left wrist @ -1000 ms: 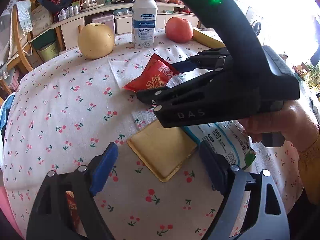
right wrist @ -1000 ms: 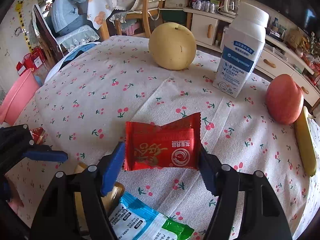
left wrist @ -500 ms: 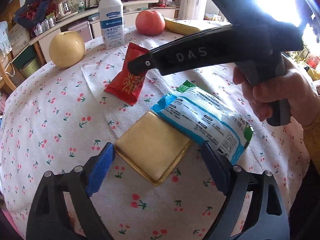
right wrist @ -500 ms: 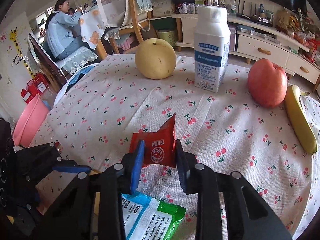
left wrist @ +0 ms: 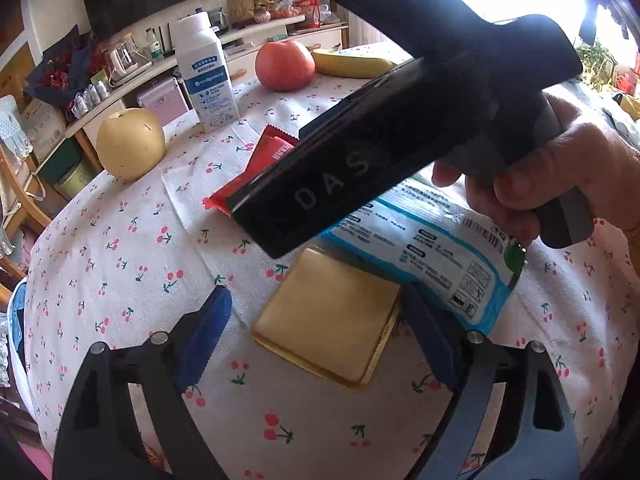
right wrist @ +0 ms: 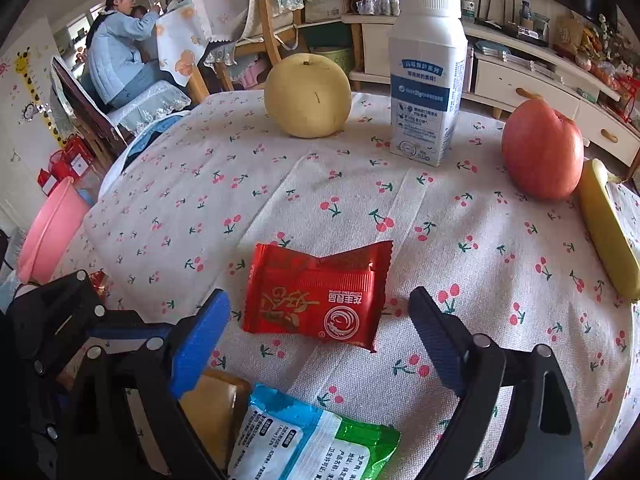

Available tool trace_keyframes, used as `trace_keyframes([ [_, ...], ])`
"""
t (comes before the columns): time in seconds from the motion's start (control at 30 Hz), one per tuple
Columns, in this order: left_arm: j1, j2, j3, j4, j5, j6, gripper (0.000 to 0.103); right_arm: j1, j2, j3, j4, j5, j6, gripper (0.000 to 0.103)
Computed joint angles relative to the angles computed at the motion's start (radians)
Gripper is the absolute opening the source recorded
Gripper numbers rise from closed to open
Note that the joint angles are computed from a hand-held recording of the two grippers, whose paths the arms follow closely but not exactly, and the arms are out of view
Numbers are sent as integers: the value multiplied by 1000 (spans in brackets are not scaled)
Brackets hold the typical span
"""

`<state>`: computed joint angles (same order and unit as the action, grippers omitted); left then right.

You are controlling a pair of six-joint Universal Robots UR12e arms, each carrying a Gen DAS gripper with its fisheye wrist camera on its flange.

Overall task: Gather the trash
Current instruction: 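Grasp the red candy packet with the right tool while the left tool grips the gold square packet, then carry the gold packet and red candy over the pink bucket and open both tools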

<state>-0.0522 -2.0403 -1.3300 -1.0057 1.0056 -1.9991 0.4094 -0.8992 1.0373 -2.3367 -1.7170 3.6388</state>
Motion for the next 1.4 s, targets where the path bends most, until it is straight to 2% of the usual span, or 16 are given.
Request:
trace_keyframes([
  [0.17,2,-15,33,-76,-19,-45,86,11,30,-59,80,-51,-41,93],
  [0.23,3,-15,29,-66,-19,-46,81,16,40,-74,101,-82,-51,93],
  [0.27,4,-11,24,-67,-27,-44,74,18,42,-77,105,-93,-54,89],
  [0.3,4,-9,21,-60,-30,-52,73,22,45,-83,113,-118,-65,78],
  [0.33,2,-8,19,-53,-27,-67,72,24,45,-83,108,-131,-78,73],
  [0.43,3,0,1,-28,-26,-107,69,21,42,-74,92,-118,-91,71],
  [0.47,5,6,-9,-15,-27,-129,63,20,39,-68,85,-115,-92,70],
  [0.53,9,7,-9,-18,-35,-160,62,18,33,-55,65,-105,-87,67],
  [0.63,10,10,-17,0,-31,-187,60,17,22,-42,44,-96,-80,42],
  [0.67,12,10,-17,-1,-35,-200,60,20,22,-44,49,-111,-80,39],
  [0.87,26,18,-20,-27,-42,-242,60,33,17,-36,49,-146,-80,33],
  [1.03,43,21,-16,-45,-60,-300,60,41,5,-10,2,-154,-50,30],
  [1.07,46,21,-14,-47,-68,-311,60,43,1,-3,-5,-157,-42,19],
  [1.1,50,21,-12,-50,-75,-323,60,44,-3,4,-13,-158,-31,17],
  [1.13,51,21,-10,-49,-78,-335,57,46,-9,15,-28,-161,-16,17],
  [1.4,67,26,-7,-46,-110,-392,57,52,-51,80,-99,-153,69,17],
])
